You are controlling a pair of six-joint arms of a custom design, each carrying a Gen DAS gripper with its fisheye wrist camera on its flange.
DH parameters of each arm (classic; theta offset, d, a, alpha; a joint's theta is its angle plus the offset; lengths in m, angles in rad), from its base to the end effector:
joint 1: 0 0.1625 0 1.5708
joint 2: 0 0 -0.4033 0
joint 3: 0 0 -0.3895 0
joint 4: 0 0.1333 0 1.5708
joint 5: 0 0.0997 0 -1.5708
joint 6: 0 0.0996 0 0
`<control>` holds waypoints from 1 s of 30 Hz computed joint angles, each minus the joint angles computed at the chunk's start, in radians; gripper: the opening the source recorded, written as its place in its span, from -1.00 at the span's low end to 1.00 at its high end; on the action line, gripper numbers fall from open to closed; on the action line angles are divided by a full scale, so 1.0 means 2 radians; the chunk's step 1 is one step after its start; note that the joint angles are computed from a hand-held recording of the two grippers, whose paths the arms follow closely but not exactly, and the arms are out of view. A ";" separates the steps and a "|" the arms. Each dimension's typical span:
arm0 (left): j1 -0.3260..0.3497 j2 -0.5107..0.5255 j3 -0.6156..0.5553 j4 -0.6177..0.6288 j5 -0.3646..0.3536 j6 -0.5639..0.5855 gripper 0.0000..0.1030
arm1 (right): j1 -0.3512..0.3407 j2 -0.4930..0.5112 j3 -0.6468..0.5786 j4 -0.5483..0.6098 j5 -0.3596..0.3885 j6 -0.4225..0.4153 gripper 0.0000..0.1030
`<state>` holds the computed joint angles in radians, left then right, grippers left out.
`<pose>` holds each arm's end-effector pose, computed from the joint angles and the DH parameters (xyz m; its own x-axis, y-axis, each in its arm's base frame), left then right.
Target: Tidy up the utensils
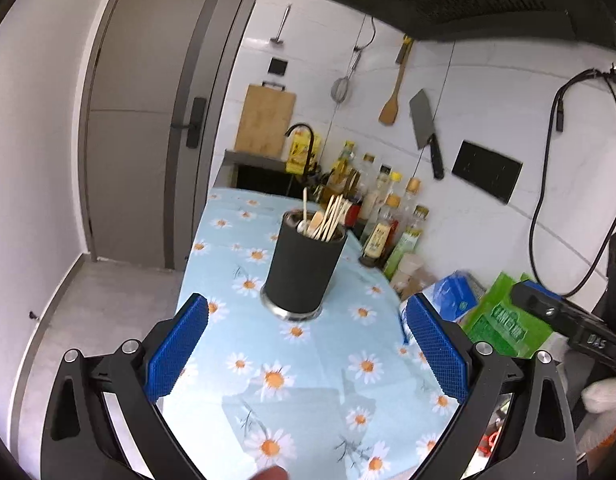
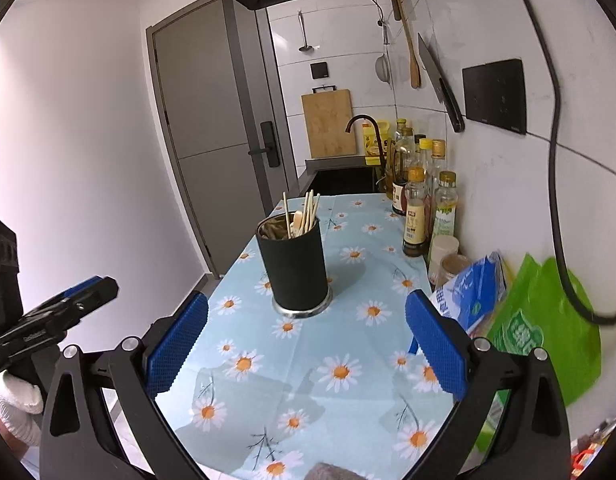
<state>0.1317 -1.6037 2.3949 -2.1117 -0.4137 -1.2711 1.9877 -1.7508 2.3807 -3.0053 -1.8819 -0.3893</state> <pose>-0.3147 -0.2682 0.2251 -0.8668 0.0049 -0.4986 0.4479 0.4468 -0.7744 0.2479 -0.3058 0.3359 -0.7814 -0.4107 0.4699 -0.6240 0.5168 -0.5861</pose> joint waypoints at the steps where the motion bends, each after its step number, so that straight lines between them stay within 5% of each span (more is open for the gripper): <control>1: -0.002 -0.001 0.000 0.007 -0.001 -0.002 0.87 | -0.002 -0.005 0.004 0.001 0.005 0.003 0.90; 12: -0.017 0.002 -0.013 0.103 -0.061 -0.061 0.87 | -0.008 -0.032 0.032 0.026 0.008 0.012 0.90; 30: -0.009 0.014 -0.011 0.090 -0.119 -0.066 0.87 | -0.036 -0.071 0.054 0.081 0.018 0.019 0.90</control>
<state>0.1128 -1.5761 2.3736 -1.9319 -0.6511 -1.4025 1.9159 -1.8932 2.4884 -2.8433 -1.8452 -0.3508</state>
